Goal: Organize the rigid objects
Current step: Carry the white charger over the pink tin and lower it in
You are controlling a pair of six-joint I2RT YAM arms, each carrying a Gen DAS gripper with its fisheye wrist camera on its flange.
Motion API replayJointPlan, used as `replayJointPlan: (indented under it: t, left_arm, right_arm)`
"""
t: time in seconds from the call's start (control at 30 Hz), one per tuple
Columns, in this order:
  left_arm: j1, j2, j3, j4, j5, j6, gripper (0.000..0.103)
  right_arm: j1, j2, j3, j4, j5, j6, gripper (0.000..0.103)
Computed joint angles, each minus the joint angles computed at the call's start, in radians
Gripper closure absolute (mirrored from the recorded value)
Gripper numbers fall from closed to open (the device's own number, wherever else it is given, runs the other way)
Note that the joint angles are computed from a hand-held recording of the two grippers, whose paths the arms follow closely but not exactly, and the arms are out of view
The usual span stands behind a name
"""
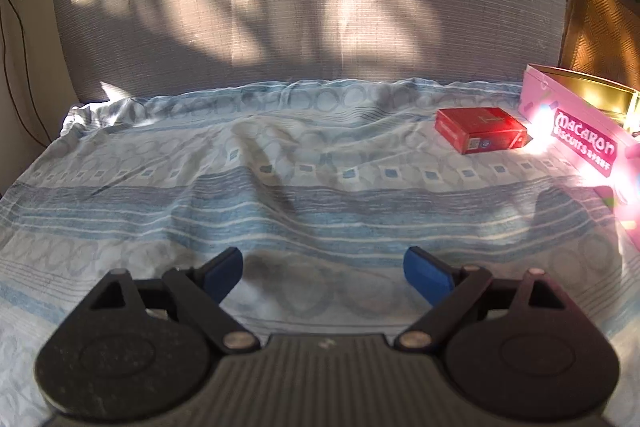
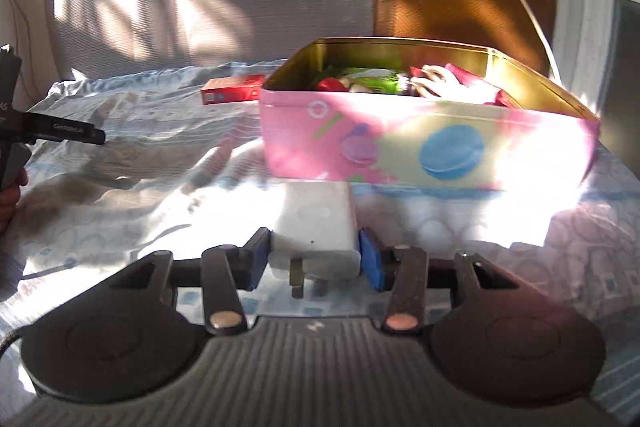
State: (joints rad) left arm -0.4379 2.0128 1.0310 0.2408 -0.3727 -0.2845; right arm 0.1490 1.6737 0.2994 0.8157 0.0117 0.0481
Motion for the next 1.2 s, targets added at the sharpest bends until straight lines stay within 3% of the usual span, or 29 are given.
replayJointPlan:
  t: [0.2, 0.43, 0.53, 0.63, 0.77, 0.83, 0.9, 0.93, 1.07, 1.2]
  left_arm:
    - [-0.19, -0.029, 0.033, 0.002, 0.056, 0.069, 0.012]
    - [-0.313, 0.031, 0.189, -0.071, 0.304, 0.097, 0.012]
    - [-0.34, 0.085, 0.266, -0.11, 0.371, 0.064, 0.012]
    - [-0.368, 0.138, 0.348, -0.158, 0.38, 0.068, 0.014]
    - [-0.389, 0.199, 0.458, -0.234, 0.404, 0.069, 0.025]
    - [-0.393, 0.222, 0.498, -0.267, 0.415, 0.063, 0.031]
    - [-0.394, 0.226, 0.498, -0.266, 0.43, 0.058, 0.034]
    - [-0.395, 0.222, 0.486, -0.257, 0.436, 0.051, 0.034]
    - [-0.382, 0.202, 0.451, -0.244, 0.488, -0.012, 0.034]
    - [-0.371, 0.213, 0.463, -0.255, 0.537, -0.076, 0.034]
  right_arm:
    - [-0.103, -0.01, -0.128, 0.162, -0.051, 0.038, 0.05]
    - [-0.118, 0.102, -0.272, 0.483, -0.096, -0.008, 0.048]
    - [-0.13, 0.138, -0.286, 0.543, -0.116, -0.03, 0.047]
    - [-0.164, 0.167, -0.28, 0.573, -0.152, -0.035, 0.047]
    - [-0.18, 0.166, -0.259, 0.544, -0.177, -0.04, 0.047]
    - [-0.175, 0.176, -0.264, 0.558, -0.192, -0.047, 0.055]
    - [-0.17, 0.174, -0.265, 0.553, -0.191, -0.056, 0.07]
    - [-0.178, 0.182, -0.273, 0.576, -0.198, -0.063, 0.07]
    - [-0.267, 0.158, -0.285, 0.57, -0.294, -0.091, 0.066]
    - [-0.268, 0.145, -0.246, 0.515, -0.293, -0.098, 0.043]
